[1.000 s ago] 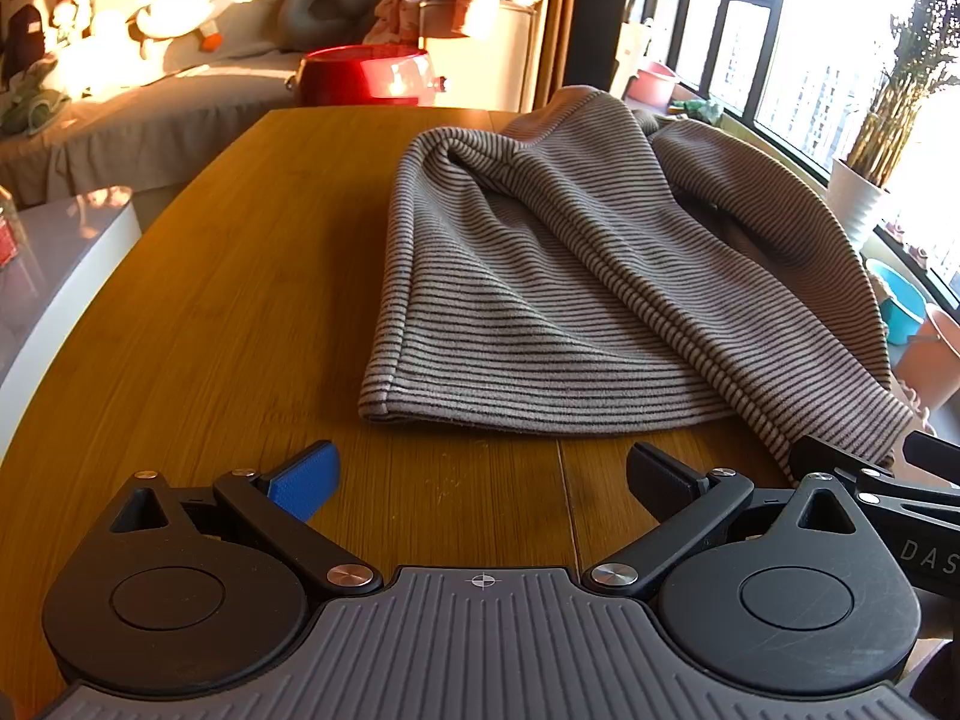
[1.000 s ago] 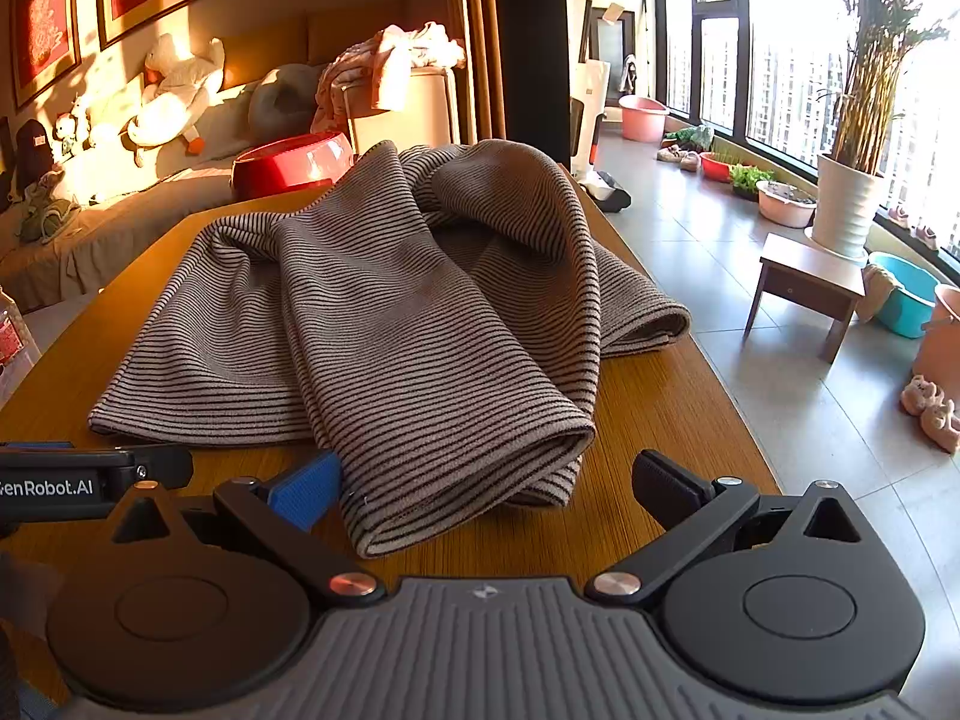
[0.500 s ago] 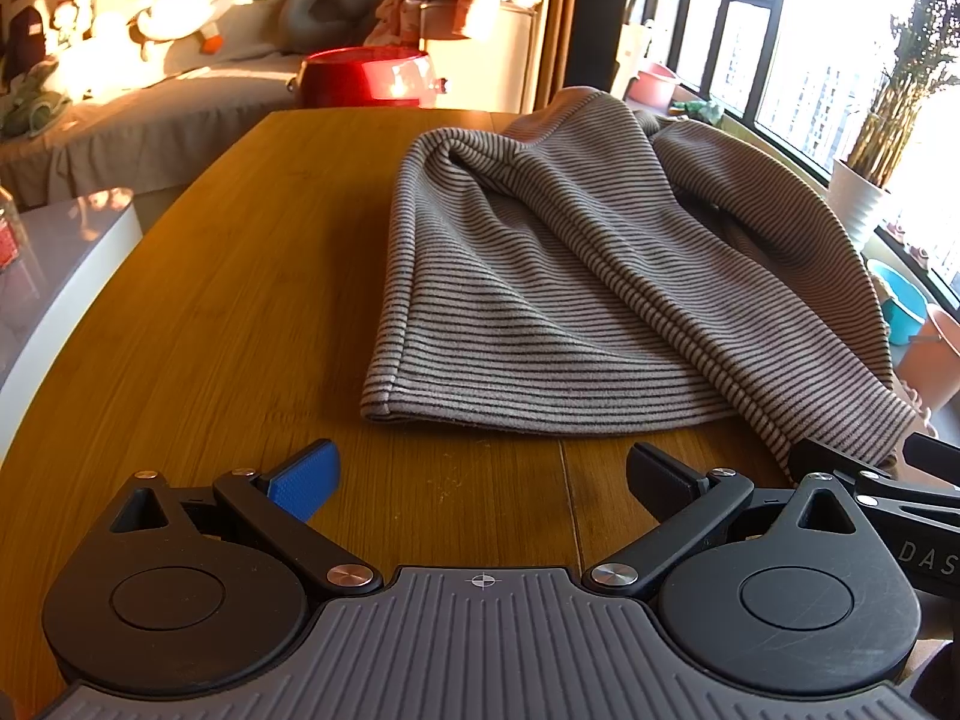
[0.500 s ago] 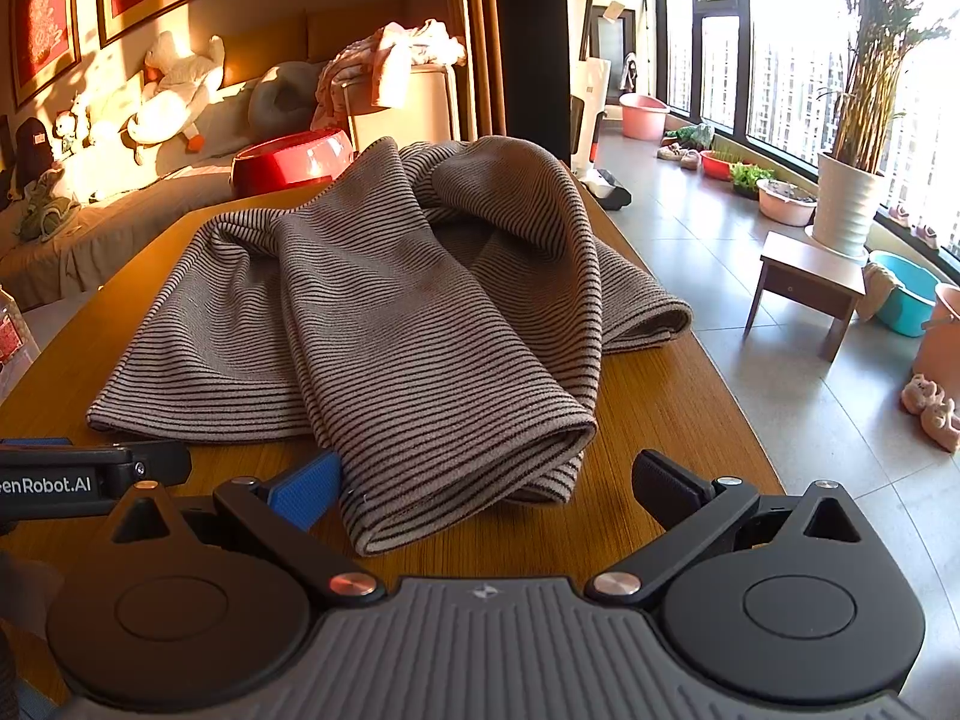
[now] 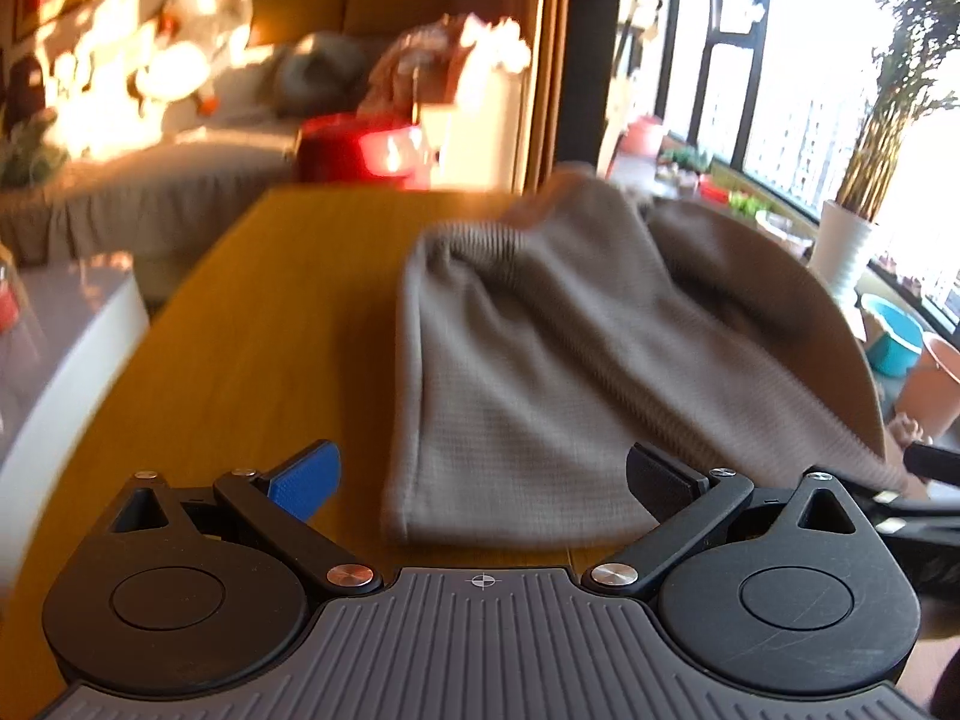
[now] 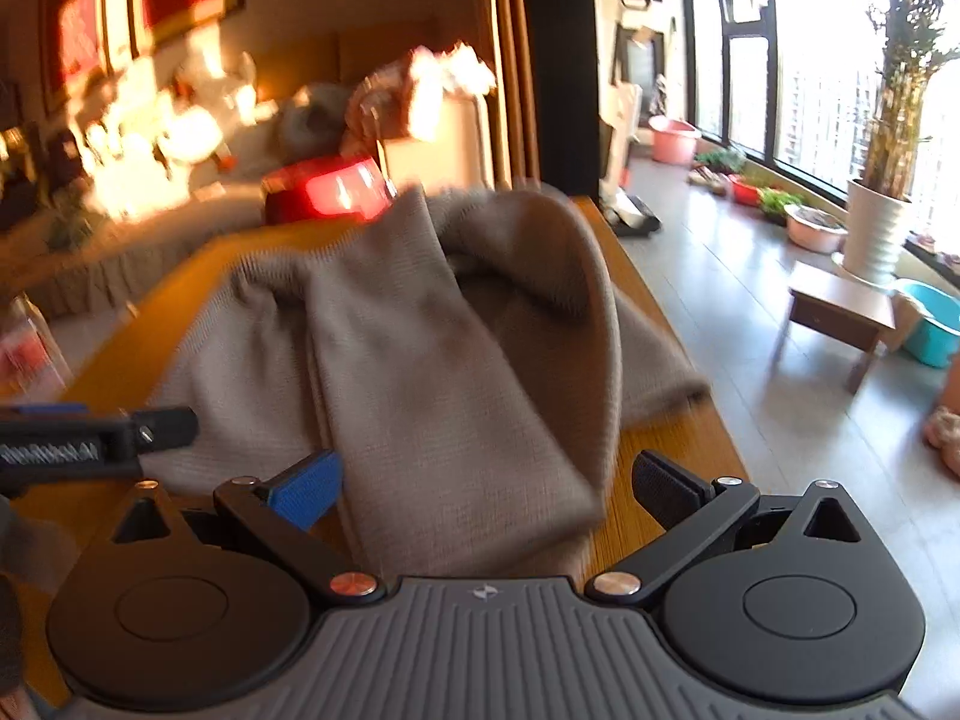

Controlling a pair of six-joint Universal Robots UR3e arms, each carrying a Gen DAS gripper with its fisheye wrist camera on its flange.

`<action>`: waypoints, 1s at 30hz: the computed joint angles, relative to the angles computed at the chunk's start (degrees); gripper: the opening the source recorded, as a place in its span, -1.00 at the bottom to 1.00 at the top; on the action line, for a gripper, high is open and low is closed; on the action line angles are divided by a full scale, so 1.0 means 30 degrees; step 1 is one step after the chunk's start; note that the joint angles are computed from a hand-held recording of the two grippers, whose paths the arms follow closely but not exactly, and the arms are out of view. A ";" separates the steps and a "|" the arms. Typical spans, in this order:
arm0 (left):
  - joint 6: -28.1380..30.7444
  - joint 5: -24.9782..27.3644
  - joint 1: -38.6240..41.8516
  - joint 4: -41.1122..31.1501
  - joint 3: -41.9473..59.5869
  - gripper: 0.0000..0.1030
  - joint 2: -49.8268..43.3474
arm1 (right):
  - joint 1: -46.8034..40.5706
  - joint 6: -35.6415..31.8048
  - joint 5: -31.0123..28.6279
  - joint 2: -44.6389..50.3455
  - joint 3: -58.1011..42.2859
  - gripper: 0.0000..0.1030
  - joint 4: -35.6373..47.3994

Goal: Fold clothes

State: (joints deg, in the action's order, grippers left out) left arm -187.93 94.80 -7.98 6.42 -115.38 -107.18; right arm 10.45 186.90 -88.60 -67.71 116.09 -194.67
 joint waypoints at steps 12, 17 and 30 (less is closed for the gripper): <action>0.2727 -0.5187 0.2247 -0.2843 0.9731 1.00 -0.6678 | -0.2173 -0.0006 0.4444 0.8489 -1.4396 1.00 0.6042; 0.2570 -0.7373 0.3216 -0.4369 1.1582 1.00 -0.8581 | -0.2558 0.0665 0.5732 0.9557 -1.6016 1.00 0.7542; 0.4216 -0.9521 0.5503 -0.2504 0.3855 1.00 -0.3910 | -0.2741 0.1105 0.8171 0.6226 -0.9496 1.00 0.4653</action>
State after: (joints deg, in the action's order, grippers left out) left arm -175.29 66.23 8.53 -1.10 -103.81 -118.91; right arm 2.23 190.22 -64.08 -49.03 87.60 -180.72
